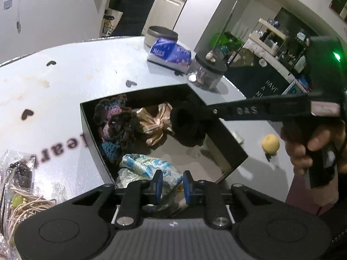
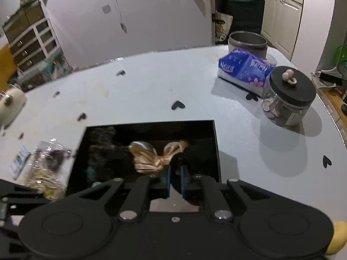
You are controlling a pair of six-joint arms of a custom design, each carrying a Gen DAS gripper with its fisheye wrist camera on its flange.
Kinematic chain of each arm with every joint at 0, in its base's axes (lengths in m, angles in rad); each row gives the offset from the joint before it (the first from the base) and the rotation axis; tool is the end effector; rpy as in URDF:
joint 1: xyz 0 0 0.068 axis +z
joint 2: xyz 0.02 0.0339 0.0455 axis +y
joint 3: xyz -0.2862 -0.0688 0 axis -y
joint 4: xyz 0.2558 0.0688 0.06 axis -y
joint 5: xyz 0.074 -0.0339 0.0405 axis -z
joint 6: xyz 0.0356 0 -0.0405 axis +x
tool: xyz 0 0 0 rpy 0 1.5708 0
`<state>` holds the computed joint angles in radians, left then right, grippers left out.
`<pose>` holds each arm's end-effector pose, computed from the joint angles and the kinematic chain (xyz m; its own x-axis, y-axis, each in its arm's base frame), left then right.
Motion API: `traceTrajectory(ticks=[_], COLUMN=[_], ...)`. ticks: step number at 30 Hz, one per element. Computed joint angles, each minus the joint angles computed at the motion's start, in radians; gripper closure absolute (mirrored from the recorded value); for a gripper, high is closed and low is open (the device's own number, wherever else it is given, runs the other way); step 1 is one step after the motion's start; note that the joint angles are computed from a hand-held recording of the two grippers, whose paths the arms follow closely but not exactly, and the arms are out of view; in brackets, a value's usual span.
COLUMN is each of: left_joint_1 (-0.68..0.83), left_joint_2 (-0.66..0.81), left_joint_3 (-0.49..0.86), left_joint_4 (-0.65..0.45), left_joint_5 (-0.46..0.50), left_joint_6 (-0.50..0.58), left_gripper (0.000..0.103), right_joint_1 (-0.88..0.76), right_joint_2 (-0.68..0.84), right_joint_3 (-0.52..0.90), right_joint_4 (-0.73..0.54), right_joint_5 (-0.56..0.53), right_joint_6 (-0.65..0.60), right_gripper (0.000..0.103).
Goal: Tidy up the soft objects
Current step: 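Release the black plush into the box with the right tool while the left tool lowers the pouch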
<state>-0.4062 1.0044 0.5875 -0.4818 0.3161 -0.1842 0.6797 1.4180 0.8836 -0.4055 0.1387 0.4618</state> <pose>0.1718 -0.0859 0.2219 -0.8080 0.1580 -0.5675 0.4123 0.8398 -0.3532 0.2299 0.1794 0.2295 -0.8114 -0.0883 -0.5778 -0.2207 0.9616 0.1629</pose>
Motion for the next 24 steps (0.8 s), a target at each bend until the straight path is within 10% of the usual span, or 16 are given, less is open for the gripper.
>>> traceTrajectory(ticks=[12, 24], left_joint_1=[-0.1, -0.259], left_joint_2=[-0.196, -0.373], left_joint_3=[-0.009, -0.024], left_joint_4=[-0.062, -0.183], left_joint_5=[-0.183, -0.475], left_joint_6=[-0.125, -0.289], left_gripper=[0.057, 0.011], right_joint_1=[0.063, 0.241], right_joint_2=[-0.319, -0.505], right_joint_3=[-0.149, -0.247], right_joint_4=[-0.016, -0.05], right_joint_5=[0.076, 0.252], right_joint_6=[0.035, 0.068], right_gripper=[0.071, 0.032])
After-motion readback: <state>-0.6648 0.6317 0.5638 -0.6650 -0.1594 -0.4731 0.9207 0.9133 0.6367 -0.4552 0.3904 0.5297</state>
